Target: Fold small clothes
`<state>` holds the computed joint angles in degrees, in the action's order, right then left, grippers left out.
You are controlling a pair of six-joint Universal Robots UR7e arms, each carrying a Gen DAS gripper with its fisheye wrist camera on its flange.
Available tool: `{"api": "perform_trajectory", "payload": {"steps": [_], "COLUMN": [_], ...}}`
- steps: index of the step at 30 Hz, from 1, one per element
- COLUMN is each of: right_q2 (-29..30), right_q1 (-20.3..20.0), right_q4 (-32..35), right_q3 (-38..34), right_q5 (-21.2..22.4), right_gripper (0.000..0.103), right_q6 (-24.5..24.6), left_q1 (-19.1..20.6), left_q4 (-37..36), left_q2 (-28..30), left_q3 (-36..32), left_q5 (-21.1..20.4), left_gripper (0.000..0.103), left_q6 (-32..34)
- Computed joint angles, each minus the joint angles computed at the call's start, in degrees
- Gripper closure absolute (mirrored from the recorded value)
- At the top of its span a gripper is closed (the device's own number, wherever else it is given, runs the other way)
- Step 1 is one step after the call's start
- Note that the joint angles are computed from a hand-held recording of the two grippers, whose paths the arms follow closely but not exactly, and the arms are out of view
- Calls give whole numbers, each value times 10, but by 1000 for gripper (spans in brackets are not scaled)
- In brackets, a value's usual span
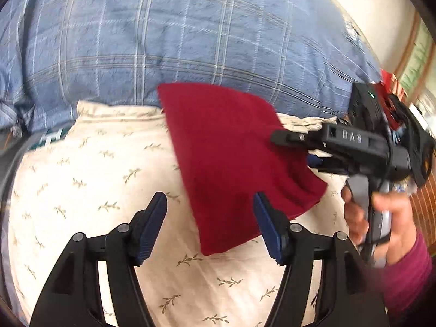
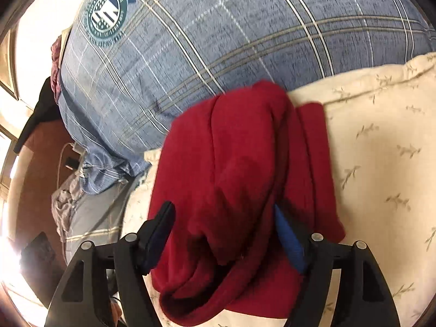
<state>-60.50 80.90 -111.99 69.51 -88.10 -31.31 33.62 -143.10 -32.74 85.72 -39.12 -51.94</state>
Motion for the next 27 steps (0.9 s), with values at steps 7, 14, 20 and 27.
{"api": "perform_trajectory", "payload": {"steps": [7,14,20,27], "right_q2": [-56,-46,-49,-26], "right_q1": [4,-10,-10,12], "right_q4": [-137,-120,-116,-161], "right_q3": [85,70,70,74], "right_q5": [-43,-44,6,-63], "right_gripper": [87,83,35,82], "right_q6": [-94,-89,-56,-86], "left_q1": [-6,15,17,13], "left_q4": [4,6,10,26], "left_q2": [11,27,34,38], "left_q3": [-2,-25,-31,-41], "left_q5": [1,-18,-19,-16], "left_gripper": [38,38,38,38], "left_q6": [12,-12,-11,-5]}}
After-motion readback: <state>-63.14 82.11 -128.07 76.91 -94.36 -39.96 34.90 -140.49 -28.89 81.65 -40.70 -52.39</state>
